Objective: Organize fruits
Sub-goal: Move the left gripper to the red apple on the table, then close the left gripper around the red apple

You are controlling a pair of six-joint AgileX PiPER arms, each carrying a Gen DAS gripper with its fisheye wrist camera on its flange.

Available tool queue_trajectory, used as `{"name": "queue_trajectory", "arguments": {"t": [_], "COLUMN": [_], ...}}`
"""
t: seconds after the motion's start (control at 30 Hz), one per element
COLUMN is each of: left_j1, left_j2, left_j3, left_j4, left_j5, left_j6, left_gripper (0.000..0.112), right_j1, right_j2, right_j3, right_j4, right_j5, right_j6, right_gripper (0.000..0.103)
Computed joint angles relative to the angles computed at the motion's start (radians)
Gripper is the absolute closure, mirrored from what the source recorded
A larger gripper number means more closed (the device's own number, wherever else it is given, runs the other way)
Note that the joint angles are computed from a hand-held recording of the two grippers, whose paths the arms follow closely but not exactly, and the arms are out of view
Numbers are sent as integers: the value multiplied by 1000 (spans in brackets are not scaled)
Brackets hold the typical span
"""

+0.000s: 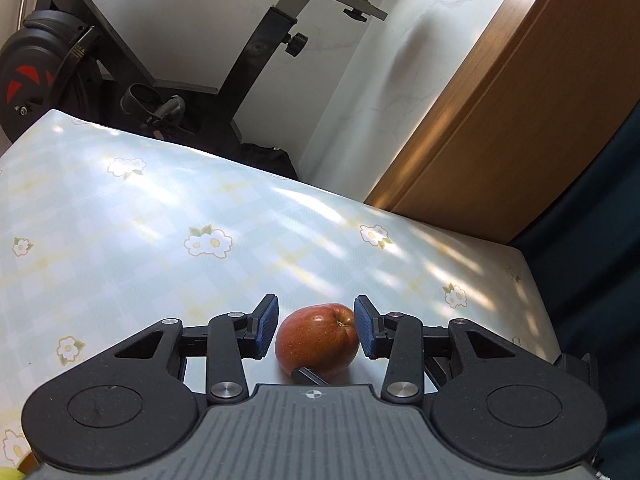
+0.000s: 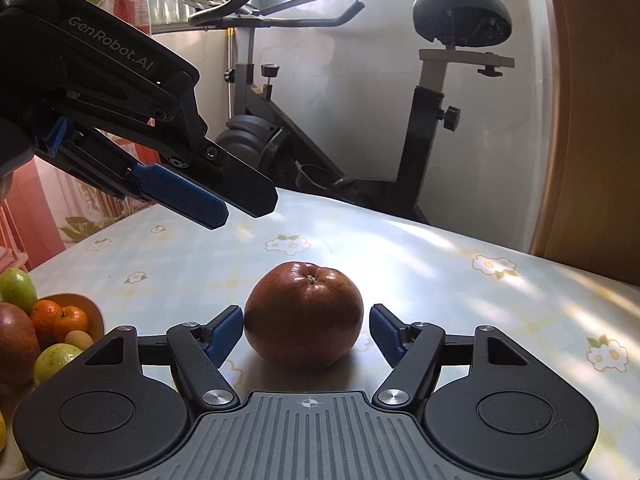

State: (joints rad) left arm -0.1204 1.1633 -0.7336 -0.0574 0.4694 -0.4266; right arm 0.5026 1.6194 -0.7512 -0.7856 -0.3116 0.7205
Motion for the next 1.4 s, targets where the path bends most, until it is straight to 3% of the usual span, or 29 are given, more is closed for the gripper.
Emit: {"name": "queue_trajectory", "arguments": {"t": [0.2,0.33,0.77,1.03,1.27,1.4], "left_j1": [2,51,103,155,126,137], "left_j2": [64,105,149,163,175,184], "left_j3": [-4,-5,18,22,20,29], "left_j4": [-93,-292,-403,-603,-522,-601], "left_j5": [-31,-44,-92,-60,-97,-100], "left_j6": [119,334,459,673,577,654], "left_gripper": [70,70,73,74,74,73], "right_j1": [2,4,5,2,-25,-15], "right_j2": [22,31,43,54,51,51], "right_j3": [-40,-54,-68,-76,-69,-69], "right_j4": [-95,-168,-245,-250,-326,-302], "right_j5": [29,46,59,56,10,29], "right_j6": [76,163,256,264,328,308], "right_gripper": [37,37,40,39,40,40]}}
